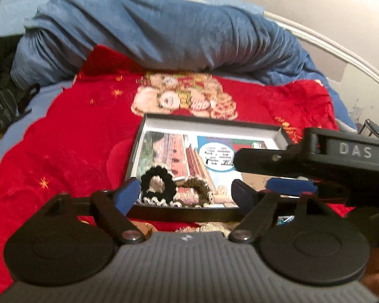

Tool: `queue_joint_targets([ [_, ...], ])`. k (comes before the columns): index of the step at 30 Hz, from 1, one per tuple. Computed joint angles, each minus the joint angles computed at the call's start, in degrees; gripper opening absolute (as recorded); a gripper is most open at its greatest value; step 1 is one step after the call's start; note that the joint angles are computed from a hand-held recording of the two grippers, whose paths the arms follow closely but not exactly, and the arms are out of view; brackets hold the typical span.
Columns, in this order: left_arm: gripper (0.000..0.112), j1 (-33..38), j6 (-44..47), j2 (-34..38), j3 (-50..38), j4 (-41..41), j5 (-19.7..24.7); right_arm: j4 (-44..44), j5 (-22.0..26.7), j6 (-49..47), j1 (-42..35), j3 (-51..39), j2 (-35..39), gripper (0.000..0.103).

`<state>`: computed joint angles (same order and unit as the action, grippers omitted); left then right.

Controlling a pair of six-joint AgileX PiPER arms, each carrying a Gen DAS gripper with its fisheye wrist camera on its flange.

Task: Organize objects
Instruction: 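Open the left gripper over the box while the right releases the cord inside, then move both grippers back to the items in front of the box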

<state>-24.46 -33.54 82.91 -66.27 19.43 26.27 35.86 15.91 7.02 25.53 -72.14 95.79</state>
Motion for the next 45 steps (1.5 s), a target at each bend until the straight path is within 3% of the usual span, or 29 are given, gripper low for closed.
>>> queue_joint_targets([
  [5, 0.091, -0.8, -1.4, -2.7, 1.3, 1.5, -0.2, -8.8, -1.2, 7.0, 0.9, 3.6, -6.4, 0.088],
  [13, 0.094, -1.2, 0.2, -6.1, 2.7, 0.7, -0.3, -41.3, -1.2, 38.7, 3.2, 11.2, -17.9, 0.096],
  [15, 0.094, -1.6, -3.5, -7.1, 3.0, 5.2, 0.2, -46.8, -0.8, 44.6, 3.2, 13.2, -20.5, 0.096],
  [19, 0.101, -2.7, -12.2, -8.6, 4.0, 15.8, 0.7, -61.7, 1.9, 60.5, 4.3, 16.5, -25.1, 0.096],
  [24, 0.101, -1.9, -9.2, -8.7, 3.4, 11.2, 0.8, -75.0, 6.9, 74.6, 6.7, 19.8, -28.6, 0.096],
  [32, 0.099, -4.6, -12.3, -6.8, 3.3, 13.6, 4.1, -69.9, 6.8, 71.1, 5.2, 20.2, -25.8, 0.096],
  [37, 0.094, -7.0, -14.9, -6.4, 6.4, 16.9, 8.4, -62.5, 3.9, 64.2, 4.7, 18.5, -20.7, 0.088],
  [41, 0.089, -6.4, -12.5, -4.2, 7.1, 14.6, 8.5, -57.5, 3.2, 59.3, 4.6, 16.0, -15.5, 0.082],
  [45, 0.084, -5.1, -8.9, -0.4, 5.9, 9.7, 8.4, -43.5, 1.1, 45.2, 3.2, 13.4, -10.1, 0.076],
])
